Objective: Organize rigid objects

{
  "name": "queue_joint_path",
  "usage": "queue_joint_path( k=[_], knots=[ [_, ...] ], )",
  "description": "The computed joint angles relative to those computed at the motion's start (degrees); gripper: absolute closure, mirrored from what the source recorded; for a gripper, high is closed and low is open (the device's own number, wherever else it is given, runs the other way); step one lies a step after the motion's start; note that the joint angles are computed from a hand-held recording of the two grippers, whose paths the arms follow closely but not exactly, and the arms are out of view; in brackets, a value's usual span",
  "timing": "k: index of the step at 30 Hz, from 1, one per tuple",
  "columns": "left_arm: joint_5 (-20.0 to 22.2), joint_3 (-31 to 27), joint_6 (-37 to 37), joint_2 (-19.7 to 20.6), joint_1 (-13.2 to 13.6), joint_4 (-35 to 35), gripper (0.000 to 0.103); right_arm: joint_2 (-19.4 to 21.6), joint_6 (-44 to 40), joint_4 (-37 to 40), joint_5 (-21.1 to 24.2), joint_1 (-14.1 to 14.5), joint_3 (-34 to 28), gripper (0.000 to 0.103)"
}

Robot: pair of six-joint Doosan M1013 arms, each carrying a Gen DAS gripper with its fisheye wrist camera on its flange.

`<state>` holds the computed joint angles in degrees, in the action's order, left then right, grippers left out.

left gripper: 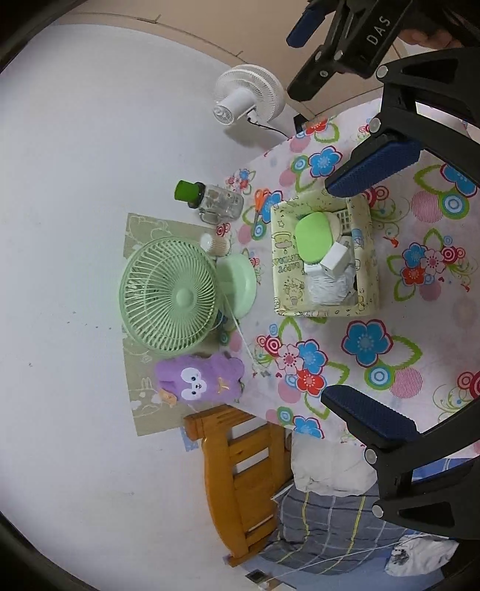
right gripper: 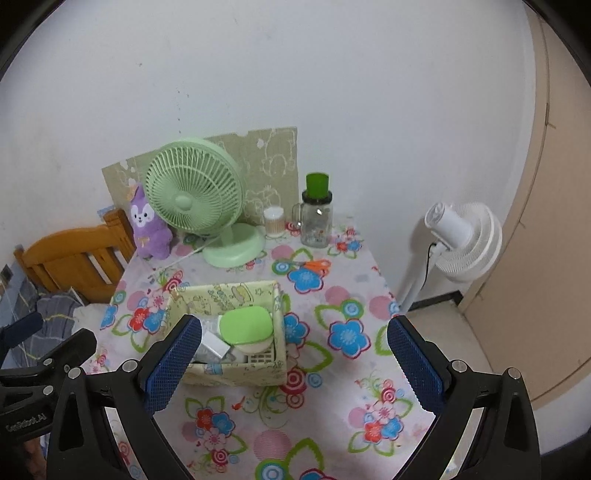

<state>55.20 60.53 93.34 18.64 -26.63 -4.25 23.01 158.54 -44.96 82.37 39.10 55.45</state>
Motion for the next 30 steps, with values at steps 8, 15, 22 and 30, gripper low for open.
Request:
queue_joint_path(
  k=[8,15,22,30],
  knots=[
    [-1.72,0.47,-3.49,-1.61,-0.28,2.63,0.000,-0.18,-0.97,-2.59,3.17,1.00,-1.56,0.001],
    [-0.85,0.66,-3.25,-2.36,0.24,0.42,0.000,-0.57,-1.74,-3.35,2.82,1.97,-1.63,0.001],
    [-1.18,1.83,-1.56,-3.43,0.46,-0.99,0.000,-1.04,-0.41,-3.33,2.25,2.51,-0.89,0.001],
    [-2.58,2.71,-0.87,-4.26,0.53,-1.25,0.000,-1.14,0.07,-5.53,2.23,3.37,-1.22,0.001]
  ],
)
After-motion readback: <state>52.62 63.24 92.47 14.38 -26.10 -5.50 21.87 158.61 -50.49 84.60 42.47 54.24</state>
